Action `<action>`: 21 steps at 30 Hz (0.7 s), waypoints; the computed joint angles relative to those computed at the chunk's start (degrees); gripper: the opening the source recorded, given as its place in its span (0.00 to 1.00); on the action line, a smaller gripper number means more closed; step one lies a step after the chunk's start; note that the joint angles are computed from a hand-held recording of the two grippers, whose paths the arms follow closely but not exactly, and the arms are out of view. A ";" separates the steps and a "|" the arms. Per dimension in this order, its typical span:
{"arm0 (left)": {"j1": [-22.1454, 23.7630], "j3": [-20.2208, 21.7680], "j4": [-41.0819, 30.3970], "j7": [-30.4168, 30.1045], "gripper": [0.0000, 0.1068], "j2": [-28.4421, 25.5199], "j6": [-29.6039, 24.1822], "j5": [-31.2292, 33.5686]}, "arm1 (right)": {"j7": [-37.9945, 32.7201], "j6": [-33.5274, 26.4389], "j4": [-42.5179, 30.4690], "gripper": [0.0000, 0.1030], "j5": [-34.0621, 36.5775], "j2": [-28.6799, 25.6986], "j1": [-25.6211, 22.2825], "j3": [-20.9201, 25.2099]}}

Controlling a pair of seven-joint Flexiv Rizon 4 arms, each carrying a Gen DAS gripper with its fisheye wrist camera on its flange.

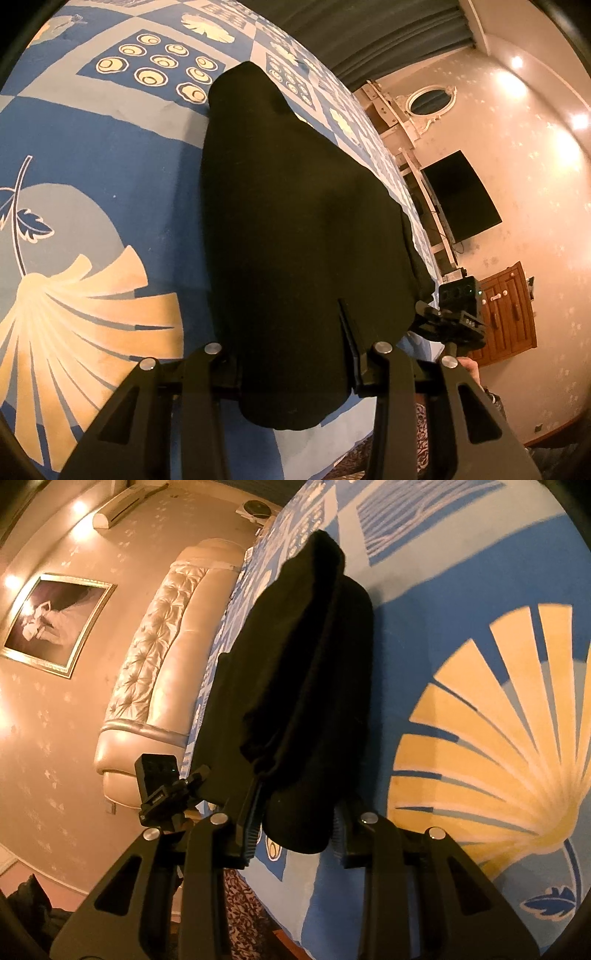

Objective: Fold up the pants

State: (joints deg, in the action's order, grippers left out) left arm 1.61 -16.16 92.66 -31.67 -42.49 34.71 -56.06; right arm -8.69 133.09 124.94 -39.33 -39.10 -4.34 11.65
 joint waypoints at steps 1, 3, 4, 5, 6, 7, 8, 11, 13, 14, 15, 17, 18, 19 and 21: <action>-0.04 -0.04 0.08 0.22 0.37 0.04 0.17 -0.09 | 0.02 -0.01 -0.11 0.30 -0.22 -0.06 -0.05 0.01; -0.04 -0.09 0.08 0.40 0.37 0.00 0.14 -0.20 | 0.22 0.06 -0.14 0.30 -0.66 -0.03 -0.32 0.07; 0.07 -0.13 -0.09 0.25 0.37 -0.21 -0.15 -0.29 | 0.26 0.25 -0.17 0.30 -0.78 -0.10 -0.39 0.08; 0.09 -0.16 -0.06 0.15 0.37 -0.21 -0.27 -0.39 | 0.25 0.51 -0.18 0.30 -0.82 -0.22 -0.40 0.06; 0.14 -0.18 -0.09 0.11 0.38 -0.26 -0.43 -0.47 | 0.26 0.88 -0.14 0.30 -0.75 -0.38 -0.42 0.05; 0.21 -0.18 -0.11 0.13 0.38 -0.31 -0.58 -0.53 | 0.31 1.50 -0.13 0.30 -0.69 -0.69 -0.49 0.10; 0.24 -0.17 -0.20 -0.04 0.38 -0.34 -0.82 -0.53 | 0.25 1.85 -0.09 0.30 -0.62 -0.86 -0.37 0.02; 0.52 0.06 -0.52 -0.84 0.41 -0.46 -1.91 -0.29 | 0.40 2.93 -0.12 0.30 -0.71 -1.37 -0.34 -0.16; 0.61 0.20 -0.76 -1.53 0.44 -0.65 -2.48 -0.17 | 0.52 3.38 -0.13 0.30 -0.58 -1.51 -0.17 -0.35; 0.63 0.19 -0.86 -1.86 0.45 -0.70 -2.73 -0.18 | 0.53 3.73 -0.06 0.31 -0.46 -1.63 -0.11 -0.42; 0.77 0.13 -0.88 -2.03 0.45 -0.75 -3.12 -0.29 | 0.52 3.99 -0.02 0.31 -0.43 -1.74 -0.05 -0.53; 0.96 0.06 -1.10 -2.20 0.47 -0.97 -3.74 -0.44 | 0.54 4.55 0.03 0.31 -0.43 -1.96 0.00 -0.68; 1.09 0.03 -1.30 -2.34 0.48 -1.10 -4.23 -0.45 | 0.59 4.89 0.05 0.31 -0.35 -2.10 0.03 -0.73; 1.29 -0.05 -1.50 -2.48 0.50 -1.28 -4.89 -0.55 | 0.55 5.27 0.06 0.31 -0.32 -2.29 0.07 -0.80; 1.59 -0.01 -1.83 -2.48 0.51 -1.55 -5.72 -0.61 | 0.57 5.79 0.08 0.31 -0.54 -2.53 0.05 -0.99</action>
State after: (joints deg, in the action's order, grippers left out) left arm 3.20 -16.17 90.83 -34.15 -44.04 28.99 -56.67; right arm -8.13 138.88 125.02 -39.87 -41.63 -4.30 10.67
